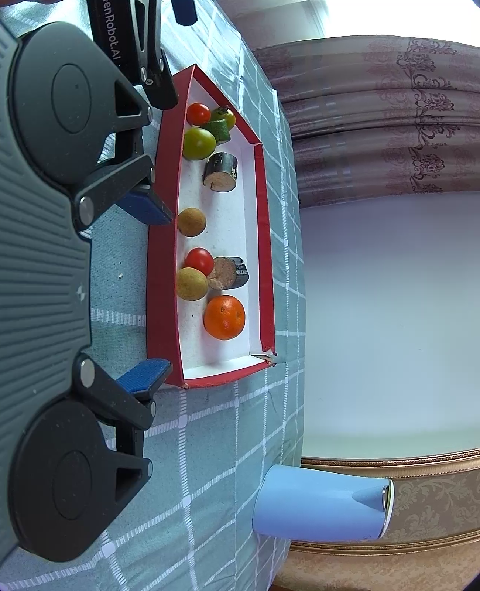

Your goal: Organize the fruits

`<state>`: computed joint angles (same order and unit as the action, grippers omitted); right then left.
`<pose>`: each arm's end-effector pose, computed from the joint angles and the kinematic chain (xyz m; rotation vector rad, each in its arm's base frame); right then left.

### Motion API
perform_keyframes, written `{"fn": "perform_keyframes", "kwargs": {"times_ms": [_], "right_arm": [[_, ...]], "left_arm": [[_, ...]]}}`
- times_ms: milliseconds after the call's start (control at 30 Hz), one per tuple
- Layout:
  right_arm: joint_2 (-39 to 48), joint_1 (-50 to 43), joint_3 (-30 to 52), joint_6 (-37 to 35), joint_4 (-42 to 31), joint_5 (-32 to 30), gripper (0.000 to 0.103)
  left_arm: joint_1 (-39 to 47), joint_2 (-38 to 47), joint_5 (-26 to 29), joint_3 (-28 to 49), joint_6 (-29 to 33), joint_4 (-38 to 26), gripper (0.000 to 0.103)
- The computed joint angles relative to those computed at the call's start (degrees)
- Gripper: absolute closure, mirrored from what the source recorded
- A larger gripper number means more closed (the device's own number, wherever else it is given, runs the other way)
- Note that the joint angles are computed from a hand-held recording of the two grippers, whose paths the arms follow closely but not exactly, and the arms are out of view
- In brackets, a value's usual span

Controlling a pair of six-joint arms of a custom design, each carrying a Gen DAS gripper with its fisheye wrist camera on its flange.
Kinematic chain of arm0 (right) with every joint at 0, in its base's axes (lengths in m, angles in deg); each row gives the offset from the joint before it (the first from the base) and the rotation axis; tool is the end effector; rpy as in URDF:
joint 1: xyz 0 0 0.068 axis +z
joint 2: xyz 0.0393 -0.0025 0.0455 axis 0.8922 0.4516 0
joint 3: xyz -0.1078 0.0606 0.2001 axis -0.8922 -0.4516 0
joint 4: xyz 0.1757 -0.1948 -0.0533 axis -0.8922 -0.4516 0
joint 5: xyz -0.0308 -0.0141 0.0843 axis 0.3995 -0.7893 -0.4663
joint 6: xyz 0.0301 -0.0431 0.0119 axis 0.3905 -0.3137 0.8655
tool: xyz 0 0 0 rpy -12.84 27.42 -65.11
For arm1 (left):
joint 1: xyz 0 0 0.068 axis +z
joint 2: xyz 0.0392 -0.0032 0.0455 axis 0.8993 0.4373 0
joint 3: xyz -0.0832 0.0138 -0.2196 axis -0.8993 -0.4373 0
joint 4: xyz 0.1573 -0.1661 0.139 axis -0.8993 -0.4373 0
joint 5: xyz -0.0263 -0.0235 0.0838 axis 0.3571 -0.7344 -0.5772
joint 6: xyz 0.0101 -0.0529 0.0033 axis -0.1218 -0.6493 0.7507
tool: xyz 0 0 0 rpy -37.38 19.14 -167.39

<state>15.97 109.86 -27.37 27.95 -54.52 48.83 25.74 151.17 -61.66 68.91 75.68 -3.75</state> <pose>0.1574 0.1361 0.0619 -0.0197 2.0565 0.0741 0.1793 -0.1136 0.0790 0.0423 1.9910 0.1313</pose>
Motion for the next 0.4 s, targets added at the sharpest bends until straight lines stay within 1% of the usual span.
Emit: {"fn": "perform_keyframes", "kwargs": {"times_ms": [67, 133, 167, 267, 333, 400], "right_arm": [[0.48, -0.13, 0.58, -0.14, -0.87, -0.56, 0.023], [1.14, 0.07, 1.17, -0.28, -1.56, -0.57, 0.018], [1.33, 0.23, 1.31, -0.46, -1.66, -0.41, 0.017], [1.79, 0.59, 1.68, -0.66, -1.91, 0.04, 0.016], [2.21, 0.20, 2.62, -0.22, -3.79, -0.78, 0.014], [2.13, -0.38, 3.00, 0.28, -5.17, -2.31, 0.014]], "left_arm": [[0.13, 0.21, 0.98, -0.18, 0.40, 0.38, 0.000], [0.58, 1.16, 2.09, 0.17, 0.64, 0.33, 0.000], [0.93, 1.73, 2.76, 0.35, 0.93, 0.43, 0.000], [2.82, 2.05, 6.35, 0.35, 1.13, 0.20, 0.000], [3.71, 1.75, 8.30, -0.22, 1.75, 0.88, 0.000], [3.79, 2.73, 7.65, 0.25, 2.51, 0.96, 0.000]]}}
